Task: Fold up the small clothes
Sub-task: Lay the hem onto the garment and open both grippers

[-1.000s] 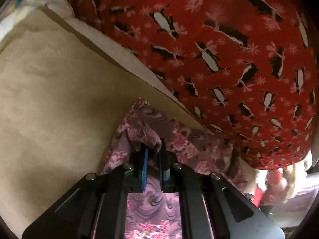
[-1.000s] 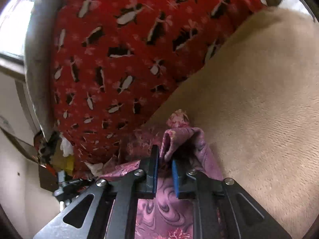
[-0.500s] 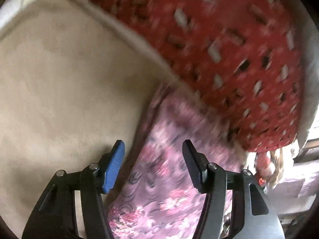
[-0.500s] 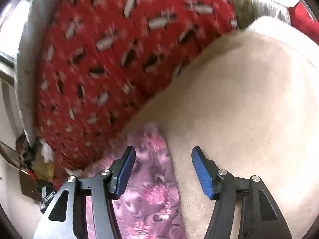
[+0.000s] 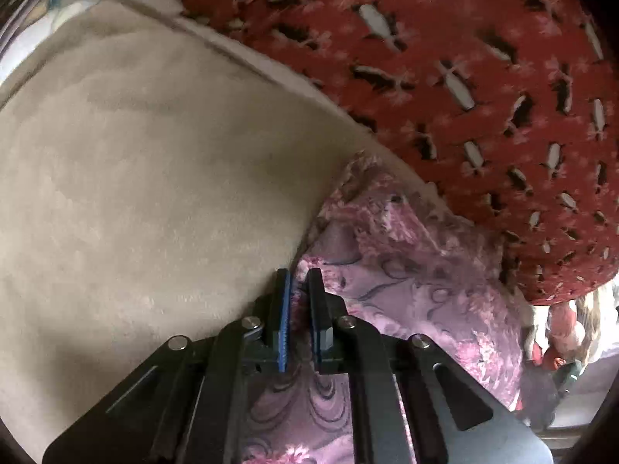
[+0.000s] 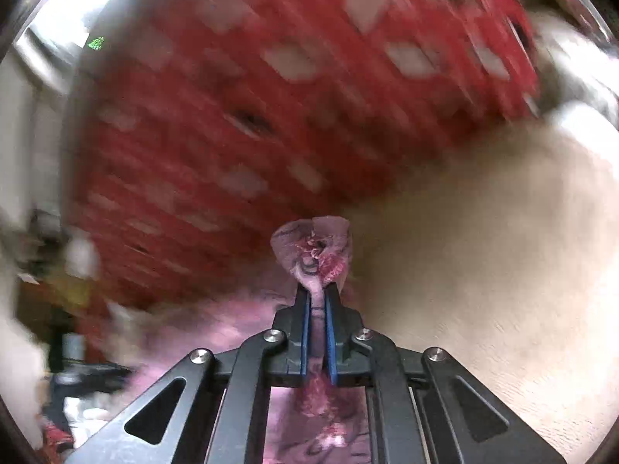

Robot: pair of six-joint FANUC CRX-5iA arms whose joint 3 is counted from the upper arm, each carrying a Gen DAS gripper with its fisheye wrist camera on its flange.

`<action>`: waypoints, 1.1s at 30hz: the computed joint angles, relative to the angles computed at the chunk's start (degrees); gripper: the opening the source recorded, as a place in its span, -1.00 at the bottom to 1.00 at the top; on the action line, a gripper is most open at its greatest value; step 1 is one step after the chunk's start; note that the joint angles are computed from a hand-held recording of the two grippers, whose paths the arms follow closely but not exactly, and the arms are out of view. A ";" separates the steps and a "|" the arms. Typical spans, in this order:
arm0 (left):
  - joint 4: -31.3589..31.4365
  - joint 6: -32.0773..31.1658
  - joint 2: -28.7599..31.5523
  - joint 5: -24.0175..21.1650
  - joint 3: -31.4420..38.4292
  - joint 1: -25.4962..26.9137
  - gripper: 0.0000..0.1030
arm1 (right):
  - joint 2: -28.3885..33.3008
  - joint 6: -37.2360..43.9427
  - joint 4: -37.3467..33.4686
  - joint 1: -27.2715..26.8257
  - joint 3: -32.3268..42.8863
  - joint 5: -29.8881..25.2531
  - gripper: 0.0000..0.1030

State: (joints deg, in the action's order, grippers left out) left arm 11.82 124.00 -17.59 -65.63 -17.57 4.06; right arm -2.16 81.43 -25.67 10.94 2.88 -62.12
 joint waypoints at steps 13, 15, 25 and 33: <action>-10.96 19.65 -5.52 1.62 1.86 -18.03 -0.18 | -11.66 -1.08 7.33 9.21 -12.16 4.61 0.34; -16.64 25.55 -2.52 -1.26 3.99 -23.45 -0.18 | -15.74 -4.84 16.55 14.90 -18.64 11.58 0.40; -25.77 31.38 1.28 -5.24 9.19 -30.40 0.13 | -10.89 -6.20 17.18 15.33 -11.89 2.67 0.64; -23.48 29.33 -0.69 -2.86 6.85 -28.74 0.14 | -18.52 -16.55 22.37 16.16 -16.78 1.12 0.57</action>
